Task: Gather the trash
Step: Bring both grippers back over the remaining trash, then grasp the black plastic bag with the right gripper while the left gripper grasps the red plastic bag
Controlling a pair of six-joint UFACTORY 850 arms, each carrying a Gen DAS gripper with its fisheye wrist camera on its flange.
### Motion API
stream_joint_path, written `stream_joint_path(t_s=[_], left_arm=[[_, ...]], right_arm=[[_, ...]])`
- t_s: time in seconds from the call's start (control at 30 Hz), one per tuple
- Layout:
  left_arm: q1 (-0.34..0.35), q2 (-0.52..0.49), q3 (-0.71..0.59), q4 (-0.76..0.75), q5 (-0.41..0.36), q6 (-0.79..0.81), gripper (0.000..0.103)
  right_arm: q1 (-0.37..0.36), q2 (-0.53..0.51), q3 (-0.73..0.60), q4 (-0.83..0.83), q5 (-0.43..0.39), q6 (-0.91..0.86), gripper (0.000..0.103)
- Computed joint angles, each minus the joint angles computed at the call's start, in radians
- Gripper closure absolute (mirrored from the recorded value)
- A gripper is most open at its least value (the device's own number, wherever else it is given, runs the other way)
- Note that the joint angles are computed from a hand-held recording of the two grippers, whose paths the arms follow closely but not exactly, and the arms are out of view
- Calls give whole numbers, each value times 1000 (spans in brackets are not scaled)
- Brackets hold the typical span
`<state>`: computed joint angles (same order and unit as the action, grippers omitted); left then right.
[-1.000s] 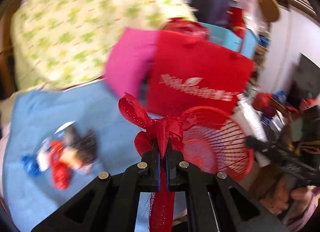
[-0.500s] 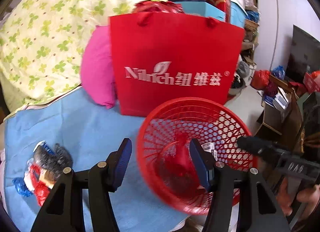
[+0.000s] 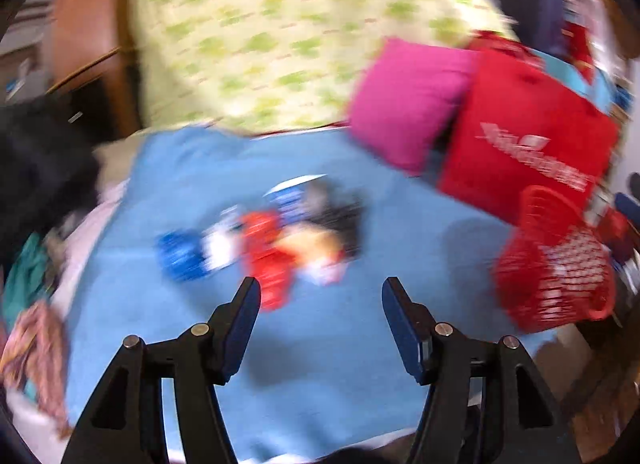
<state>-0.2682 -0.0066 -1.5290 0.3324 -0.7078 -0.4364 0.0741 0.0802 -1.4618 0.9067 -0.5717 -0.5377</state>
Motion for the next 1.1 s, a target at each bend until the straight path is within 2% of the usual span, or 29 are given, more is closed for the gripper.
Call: stream_joint_path(t_s=[0.13,0.27,0.37,0.43,0.57,0.6,0.67,0.77,0.87,0.97,1.03,1.07,1.1], left_arm=[[95,53,92,30,-12,-41,39],[151,67,142,-28,2,-7,39],[180,62,159,-97,17,56,39],[193,50,156,-155,24,97,39],[208,-9,109,-262,44,182,39],[209,-24,97,-273,47,199,39],[212,-67,58,-325,43,250,38],[215,-146,-9,-452,35,343,35],[210,-221,-81,-496,13,365,35],[196,-288,-144,-493,-3,365,35],[195,-315,-169,-528,-11,392,35],[196,-328,-180,-547,-17,403,35],[197,-336,-186,-558,-25,406,35]], right_arm=[[107,-113,-98,-112,-55,100,35],[182,-249,-201,-195,-114,196,35],[226,-352,-265,-258,-94,296,35],[237,-418,-315,-261,-69,338,35],[254,-566,-478,-333,-86,480,33],[259,-615,-535,-370,-86,509,28],[260,-674,-611,-403,-112,534,24],[245,-752,-706,-346,-148,506,24],[235,-819,-784,-309,-164,462,24],[216,-857,-821,-192,-200,365,24],[209,-865,-826,-136,-217,309,38],[208,-876,-846,-138,-234,308,53],[207,-878,-850,-145,-238,312,56]])
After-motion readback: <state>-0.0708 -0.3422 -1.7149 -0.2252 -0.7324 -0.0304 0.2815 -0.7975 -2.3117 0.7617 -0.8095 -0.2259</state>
